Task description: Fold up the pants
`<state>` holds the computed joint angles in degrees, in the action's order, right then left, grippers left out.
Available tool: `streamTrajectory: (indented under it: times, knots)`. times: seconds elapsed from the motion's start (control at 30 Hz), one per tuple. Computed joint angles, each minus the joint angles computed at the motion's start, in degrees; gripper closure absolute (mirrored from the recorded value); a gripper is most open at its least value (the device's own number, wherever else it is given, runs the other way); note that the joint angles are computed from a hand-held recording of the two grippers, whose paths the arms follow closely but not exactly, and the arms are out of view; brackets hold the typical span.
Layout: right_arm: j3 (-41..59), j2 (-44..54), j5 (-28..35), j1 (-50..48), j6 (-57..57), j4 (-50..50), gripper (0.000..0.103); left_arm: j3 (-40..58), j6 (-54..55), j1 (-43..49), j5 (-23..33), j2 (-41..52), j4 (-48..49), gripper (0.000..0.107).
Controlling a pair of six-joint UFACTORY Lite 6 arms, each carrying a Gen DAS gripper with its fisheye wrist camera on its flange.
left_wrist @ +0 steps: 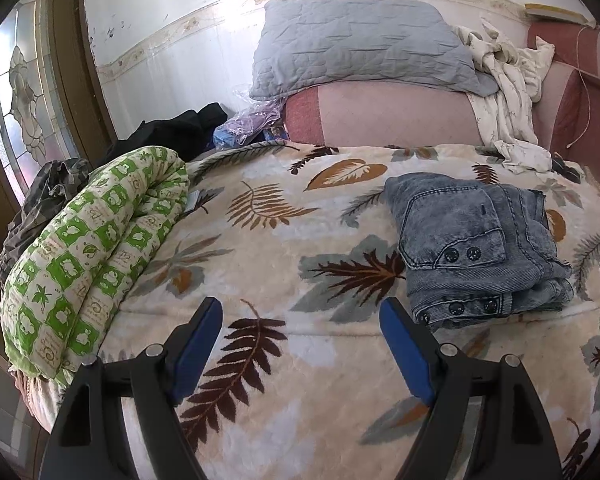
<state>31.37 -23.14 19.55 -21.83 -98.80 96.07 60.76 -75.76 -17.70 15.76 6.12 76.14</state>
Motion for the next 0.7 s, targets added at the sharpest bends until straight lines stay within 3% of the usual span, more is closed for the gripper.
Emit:
streamTrajectory:
  times: [0.7]
  knots:
    - [0.27,1.21,-0.94,1.07,-0.92,0.59,0.016,0.35,2.79,0.43,-0.12,1.08,-3.20,0.026]
